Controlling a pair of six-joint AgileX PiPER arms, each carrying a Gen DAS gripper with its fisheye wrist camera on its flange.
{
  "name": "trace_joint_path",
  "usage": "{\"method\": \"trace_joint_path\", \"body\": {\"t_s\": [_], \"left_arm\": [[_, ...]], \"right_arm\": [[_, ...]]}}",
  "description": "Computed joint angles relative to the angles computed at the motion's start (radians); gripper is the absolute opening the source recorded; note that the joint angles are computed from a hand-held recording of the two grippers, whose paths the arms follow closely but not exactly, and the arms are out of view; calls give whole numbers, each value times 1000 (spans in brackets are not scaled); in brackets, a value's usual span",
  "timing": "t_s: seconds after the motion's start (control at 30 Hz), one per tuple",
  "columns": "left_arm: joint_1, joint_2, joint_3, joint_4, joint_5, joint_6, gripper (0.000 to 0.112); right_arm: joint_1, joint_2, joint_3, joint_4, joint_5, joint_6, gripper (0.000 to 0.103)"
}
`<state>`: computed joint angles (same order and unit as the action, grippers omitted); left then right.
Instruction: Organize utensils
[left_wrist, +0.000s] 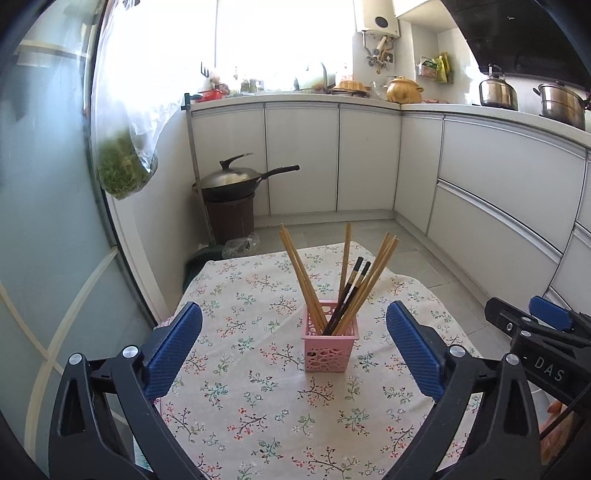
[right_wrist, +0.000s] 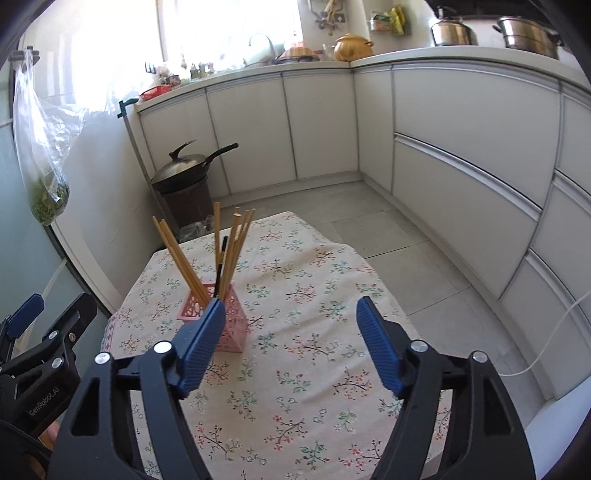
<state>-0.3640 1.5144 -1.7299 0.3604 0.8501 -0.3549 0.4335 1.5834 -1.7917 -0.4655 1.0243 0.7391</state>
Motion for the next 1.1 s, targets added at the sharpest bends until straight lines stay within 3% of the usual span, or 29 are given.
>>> {"method": "trace_joint_path", "body": {"t_s": [0.13, 0.27, 0.53, 1.1], "left_arm": [[-34, -16, 24, 47, -12, -41, 96], [-82, 22, -39, 62, 74, -6, 96], [-190, -17, 57, 263, 39, -170, 96], [-183, -8, 59, 222, 31, -174, 96]], "right_arm": [[8, -79, 135, -120, -45, 132, 92], [19, -114, 216, -193, -60, 214, 96], [52, -136, 271, -298, -18, 296, 96], [16, -156, 272, -214, -24, 241, 96]]}}
